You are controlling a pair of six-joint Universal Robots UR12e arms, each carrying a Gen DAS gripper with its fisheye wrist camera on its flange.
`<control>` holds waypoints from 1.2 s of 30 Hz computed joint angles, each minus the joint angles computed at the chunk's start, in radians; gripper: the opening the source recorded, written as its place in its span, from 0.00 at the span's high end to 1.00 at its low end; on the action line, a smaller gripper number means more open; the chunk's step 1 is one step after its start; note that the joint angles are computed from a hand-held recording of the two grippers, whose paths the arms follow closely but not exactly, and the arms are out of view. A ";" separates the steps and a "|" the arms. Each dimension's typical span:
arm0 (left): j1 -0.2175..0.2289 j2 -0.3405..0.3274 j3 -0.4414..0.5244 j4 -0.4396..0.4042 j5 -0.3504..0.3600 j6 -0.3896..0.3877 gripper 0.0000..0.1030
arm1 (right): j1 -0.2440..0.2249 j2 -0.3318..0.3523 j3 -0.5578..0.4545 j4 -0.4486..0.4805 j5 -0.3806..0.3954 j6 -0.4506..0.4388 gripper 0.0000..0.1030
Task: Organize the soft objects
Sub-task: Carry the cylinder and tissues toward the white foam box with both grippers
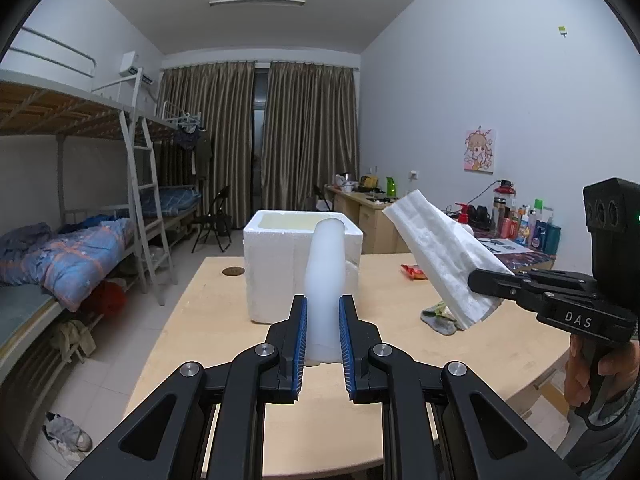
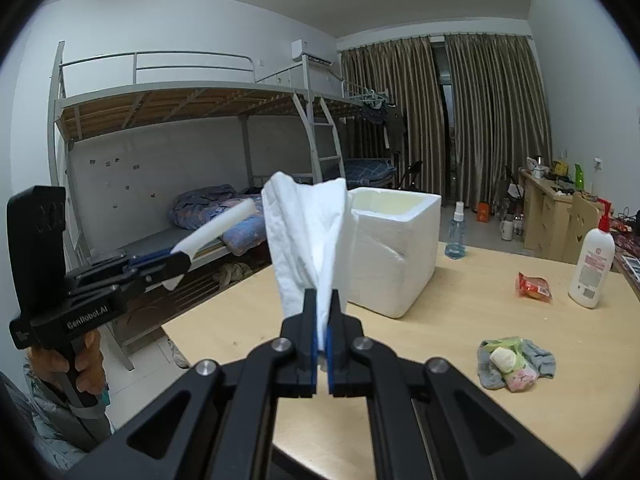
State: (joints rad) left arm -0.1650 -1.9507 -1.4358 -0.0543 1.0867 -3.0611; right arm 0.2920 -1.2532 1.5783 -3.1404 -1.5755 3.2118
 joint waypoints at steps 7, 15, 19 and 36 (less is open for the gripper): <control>0.002 0.013 -0.023 0.016 0.002 -0.005 0.84 | 0.009 -0.002 0.001 -0.010 -0.001 -0.019 0.95; -0.001 0.010 -0.005 -0.003 0.006 -0.011 0.84 | 0.003 0.007 -0.015 0.000 0.009 -0.016 0.95; -0.004 0.007 0.004 -0.012 0.010 -0.006 0.84 | -0.001 0.014 -0.031 0.010 0.016 -0.017 0.95; -0.020 -0.065 0.139 -0.084 0.032 -0.017 0.84 | -0.017 0.034 -0.091 0.062 0.033 -0.028 0.95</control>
